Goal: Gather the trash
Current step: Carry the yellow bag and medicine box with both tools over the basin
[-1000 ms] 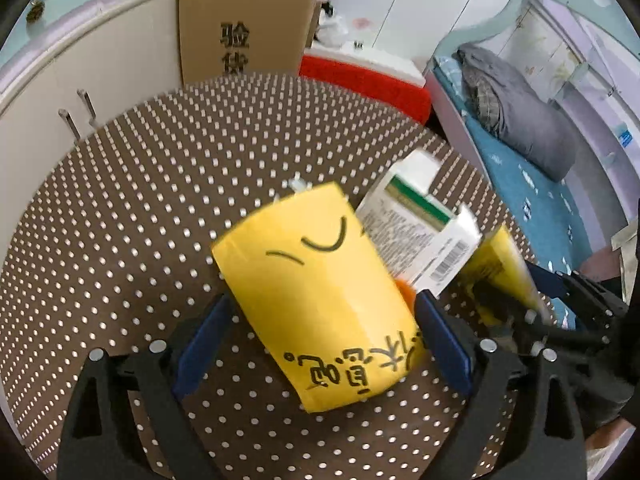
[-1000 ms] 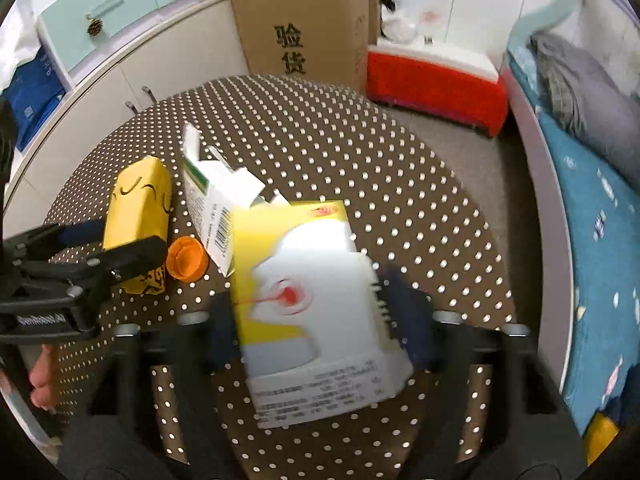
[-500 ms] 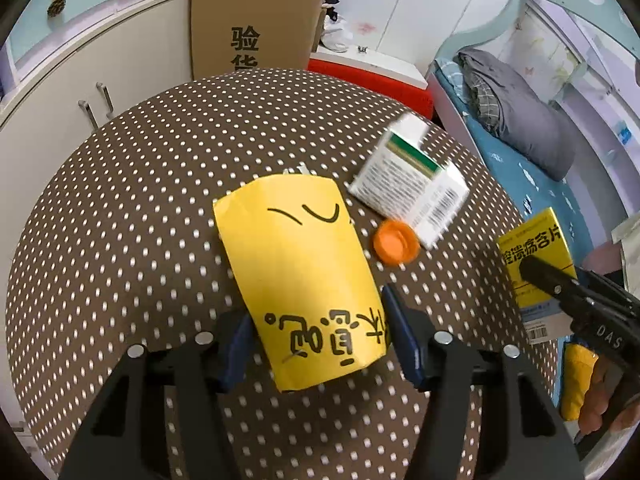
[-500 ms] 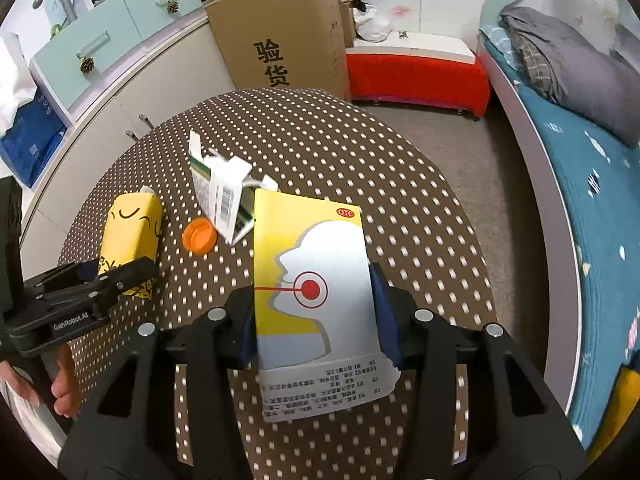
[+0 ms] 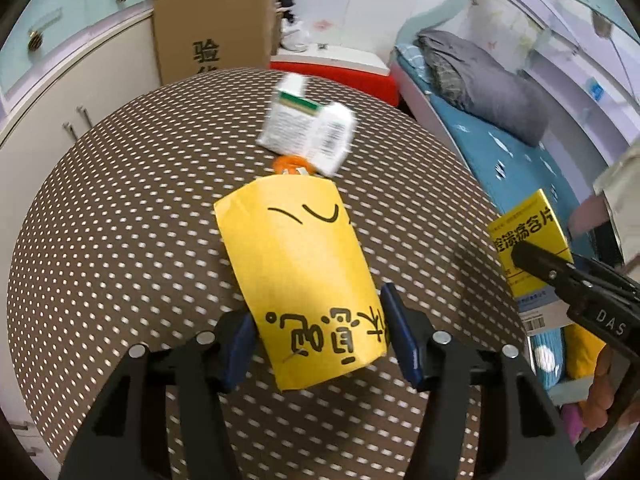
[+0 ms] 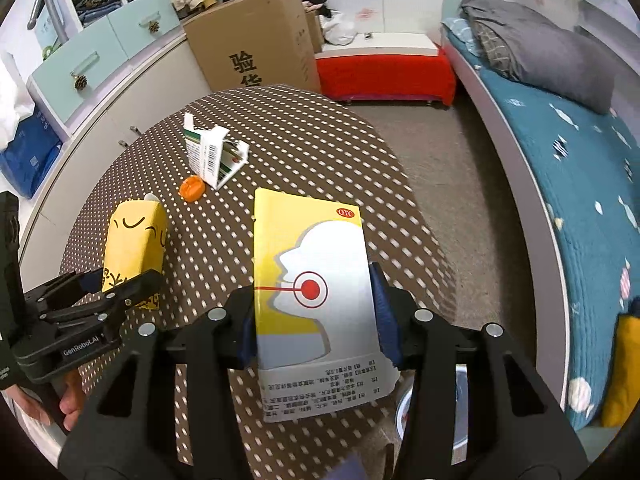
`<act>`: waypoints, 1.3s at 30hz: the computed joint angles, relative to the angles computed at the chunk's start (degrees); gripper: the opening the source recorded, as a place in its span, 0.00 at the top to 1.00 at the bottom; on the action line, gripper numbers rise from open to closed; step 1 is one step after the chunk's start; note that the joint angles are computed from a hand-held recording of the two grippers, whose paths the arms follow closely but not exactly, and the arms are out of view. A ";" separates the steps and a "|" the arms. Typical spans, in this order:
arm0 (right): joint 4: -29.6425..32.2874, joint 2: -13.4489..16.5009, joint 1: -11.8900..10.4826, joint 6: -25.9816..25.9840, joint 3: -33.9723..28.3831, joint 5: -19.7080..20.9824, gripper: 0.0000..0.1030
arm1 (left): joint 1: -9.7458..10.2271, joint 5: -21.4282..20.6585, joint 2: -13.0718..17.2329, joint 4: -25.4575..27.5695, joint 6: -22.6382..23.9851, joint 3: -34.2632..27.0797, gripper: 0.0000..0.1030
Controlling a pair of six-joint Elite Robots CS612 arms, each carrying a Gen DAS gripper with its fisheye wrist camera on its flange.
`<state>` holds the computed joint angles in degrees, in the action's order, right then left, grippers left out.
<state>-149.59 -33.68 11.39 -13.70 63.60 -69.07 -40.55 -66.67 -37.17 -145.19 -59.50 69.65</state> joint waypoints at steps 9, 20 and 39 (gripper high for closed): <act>-5.83 -3.53 -2.53 2.89 7.78 -2.62 0.54 | -2.64 -0.28 4.10 3.53 6.70 -8.55 0.44; -11.48 -6.27 -6.86 9.30 14.79 -5.92 0.54 | -4.39 -4.84 10.95 7.33 16.08 -21.83 0.44; -12.15 -7.95 -13.31 18.94 24.88 -10.77 0.54 | -7.03 -17.36 31.70 29.96 27.82 -59.10 0.44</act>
